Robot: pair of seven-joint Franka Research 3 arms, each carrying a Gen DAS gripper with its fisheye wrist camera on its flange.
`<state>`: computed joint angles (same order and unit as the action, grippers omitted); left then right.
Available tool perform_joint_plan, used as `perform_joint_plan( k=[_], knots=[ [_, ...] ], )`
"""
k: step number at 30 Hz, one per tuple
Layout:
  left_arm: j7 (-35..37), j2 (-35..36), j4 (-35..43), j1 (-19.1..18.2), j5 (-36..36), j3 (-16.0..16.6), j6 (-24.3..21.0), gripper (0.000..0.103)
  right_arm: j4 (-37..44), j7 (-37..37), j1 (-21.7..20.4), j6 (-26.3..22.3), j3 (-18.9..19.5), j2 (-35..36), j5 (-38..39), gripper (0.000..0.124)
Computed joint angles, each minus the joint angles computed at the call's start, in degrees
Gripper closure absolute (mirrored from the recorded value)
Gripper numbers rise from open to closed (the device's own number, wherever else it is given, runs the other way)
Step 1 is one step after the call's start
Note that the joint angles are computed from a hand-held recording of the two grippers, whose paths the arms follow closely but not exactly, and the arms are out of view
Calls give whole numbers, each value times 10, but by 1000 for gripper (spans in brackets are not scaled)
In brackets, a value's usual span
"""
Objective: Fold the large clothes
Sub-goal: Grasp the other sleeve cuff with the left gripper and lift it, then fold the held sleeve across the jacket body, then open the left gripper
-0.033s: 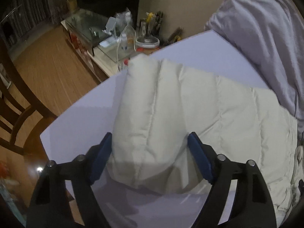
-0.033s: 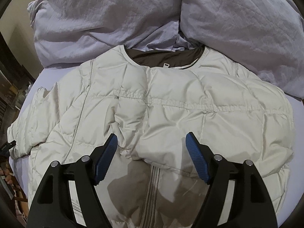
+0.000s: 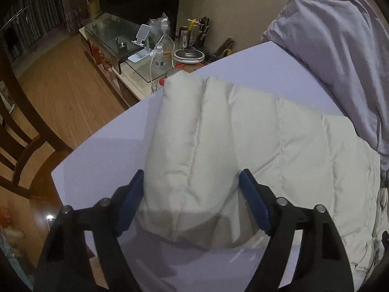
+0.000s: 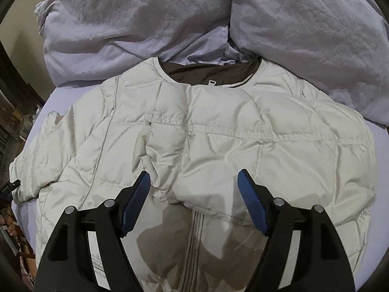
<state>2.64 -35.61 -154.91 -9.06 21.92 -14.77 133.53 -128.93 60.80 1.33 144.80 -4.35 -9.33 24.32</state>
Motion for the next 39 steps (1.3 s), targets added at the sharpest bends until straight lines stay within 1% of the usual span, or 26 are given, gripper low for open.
perform_joint_plan(
  k=[1,3,4,5,6,8,9,11,16,21,24,27,32,33,35,38,39],
  knots=[
    [-5,5,3,3,4,-4,3,35,-1,1,-1,0,-1,0,0,48],
    [-12,7,5,1,5,-5,15,62,-4,1,-3,0,-3,-3,0,48],
    [-16,10,8,2,4,-5,18,68,-6,1,-4,0,-4,-4,1,48],
    [-18,14,16,3,6,-8,13,76,-8,1,-5,0,-5,-6,2,48],
    [-18,19,24,4,8,-9,7,82,-10,0,-6,1,-6,-8,3,48],
    [-17,27,44,5,16,-14,-5,87,-13,-3,-9,2,-9,-12,6,48],
    [-19,30,55,3,20,-19,-13,88,-14,-4,-10,3,-11,-14,8,48],
    [-22,34,74,3,34,-24,-14,89,-18,-7,-14,5,-14,-19,11,48],
    [-23,61,140,9,90,-39,17,89,-28,-7,-25,16,-21,-32,14,48],
    [-20,118,220,8,136,-50,80,90,-46,-13,-36,29,-30,-50,17,48],
    [-5,176,285,-1,156,-58,101,90,-58,-12,-46,35,-35,-63,13,48],
    [13,240,354,-19,179,-63,117,90,-68,-9,-57,40,-40,-74,8,48],
    [48,346,468,-66,209,-55,146,90,-84,7,-81,47,-50,-89,-4,48],
    [51,357,479,-76,213,-51,152,90,-86,11,-86,49,-51,-91,-7,48],
    [70,397,523,-97,216,-45,162,90,-90,17,-94,51,-54,-94,-12,48],
    [115,463,597,-130,204,-38,165,90,-97,23,-105,55,-59,-99,-15,48],
    [124,475,609,-139,200,-35,166,90,-99,23,-107,56,-62,-101,-14,48]
  ],
)
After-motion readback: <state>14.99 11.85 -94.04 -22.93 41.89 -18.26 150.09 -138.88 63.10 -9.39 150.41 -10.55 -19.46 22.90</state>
